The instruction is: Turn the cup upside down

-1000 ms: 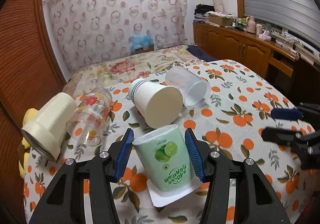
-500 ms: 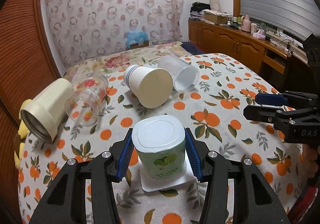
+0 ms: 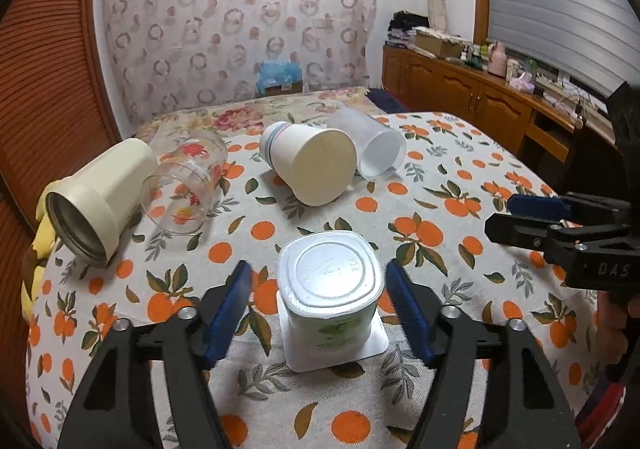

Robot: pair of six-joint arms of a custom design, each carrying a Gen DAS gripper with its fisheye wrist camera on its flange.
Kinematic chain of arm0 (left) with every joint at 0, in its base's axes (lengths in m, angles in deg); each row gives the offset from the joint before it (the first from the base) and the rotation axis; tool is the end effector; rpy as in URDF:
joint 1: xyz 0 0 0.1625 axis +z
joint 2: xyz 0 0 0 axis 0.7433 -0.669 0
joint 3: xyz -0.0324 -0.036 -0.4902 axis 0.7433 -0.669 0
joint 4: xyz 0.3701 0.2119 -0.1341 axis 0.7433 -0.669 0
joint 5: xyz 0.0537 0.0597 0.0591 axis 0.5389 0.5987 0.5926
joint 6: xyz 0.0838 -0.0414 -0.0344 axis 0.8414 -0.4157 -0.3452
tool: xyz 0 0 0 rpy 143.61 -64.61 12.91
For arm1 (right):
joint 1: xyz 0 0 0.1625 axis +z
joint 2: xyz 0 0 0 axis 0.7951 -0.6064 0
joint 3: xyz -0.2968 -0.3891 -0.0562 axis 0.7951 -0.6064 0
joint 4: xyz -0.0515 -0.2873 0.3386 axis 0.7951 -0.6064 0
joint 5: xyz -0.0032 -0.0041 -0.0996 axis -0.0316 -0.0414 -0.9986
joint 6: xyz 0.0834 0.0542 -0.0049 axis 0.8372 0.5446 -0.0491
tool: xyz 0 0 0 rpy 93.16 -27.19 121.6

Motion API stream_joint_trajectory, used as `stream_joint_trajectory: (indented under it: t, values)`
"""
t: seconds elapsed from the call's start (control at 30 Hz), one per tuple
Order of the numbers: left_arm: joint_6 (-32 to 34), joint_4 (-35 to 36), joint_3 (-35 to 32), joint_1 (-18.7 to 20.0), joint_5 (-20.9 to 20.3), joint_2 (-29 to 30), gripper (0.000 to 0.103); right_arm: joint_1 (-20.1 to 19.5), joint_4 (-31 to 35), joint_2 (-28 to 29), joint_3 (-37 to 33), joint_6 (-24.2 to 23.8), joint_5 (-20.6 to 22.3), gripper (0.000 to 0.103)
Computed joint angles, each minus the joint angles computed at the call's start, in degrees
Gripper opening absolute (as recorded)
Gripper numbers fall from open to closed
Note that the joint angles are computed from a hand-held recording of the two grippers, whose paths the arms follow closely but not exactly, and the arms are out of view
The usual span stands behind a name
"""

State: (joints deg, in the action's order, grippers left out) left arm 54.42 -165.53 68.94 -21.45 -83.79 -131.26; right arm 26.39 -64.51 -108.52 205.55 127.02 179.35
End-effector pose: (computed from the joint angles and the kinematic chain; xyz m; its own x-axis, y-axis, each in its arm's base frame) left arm -0.2585 -0.3366 0.0379 -0.4814 0.7117 -0.5116 0.8726 0.4440 -0.2035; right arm 0.0544 -0.2498 0.2120 -0.8337 0.2123 0.5097 -0.2814 0.6309 -0.7230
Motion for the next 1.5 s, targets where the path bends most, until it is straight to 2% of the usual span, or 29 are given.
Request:
stream_joint_trajectory:
  t: [0.17, 0.27, 0.33, 0.4, 0.47, 0.7, 0.87, 1.03, 1.5]
  values:
    - [-0.73, -3.29, 1.96, -0.58, 0.67, -1.33, 0.081, 2.13, -3.35, -0.5, 1.35, 0.64, 1.13, 0.068]
    - [-0.91, -5.48, 3.34, -1.16, 1.57, -2.56, 0.085, 6.04, -7.56, 0.25, 2.37, 0.7, 4.62, 0.068]
    - [-0.84, -6.95, 4.24, -1.66, 2.52, -3.42, 0.091, 9.08, -10.81, 0.93, 3.13, 0.69, 7.52, 0.074]
    - [-0.78, -8.55, 5.18, -2.08, 3.27, -4.31, 0.094, 11.73, -14.17, 1.39, 4.11, 0.44, 9.67, 0.075]
    - [-1.07, -8.86, 5.86, -2.29, 3.94, -5.76, 0.095, 14.81, -16.95, 2.35, 4.78, 0.53, 12.13, 0.077]
    - [-3.25, -7.92, 7.78, -3.25, 5.89, -9.59, 0.095, 25.18, -25.97, 5.07, 6.56, -0.04, 22.26, 0.101]
    - [-4.78, -8.83, 9.58, -4.81, 7.68, -10.87, 0.095, 29.7, -30.31, 6.42, 7.52, -1.25, 26.87, 0.101]
    - [-5.58, -9.64, 10.69, -6.08, 9.04, -11.15, 0.095, 30.39, -31.53, 6.55, 7.85, -1.95, 27.34, 0.101]
    - [-6.1, -10.58, 11.02, -6.53, 10.04, -10.89, 0.095, 32.61, -33.73, 8.29, 7.83, -2.73, 29.21, 0.101]
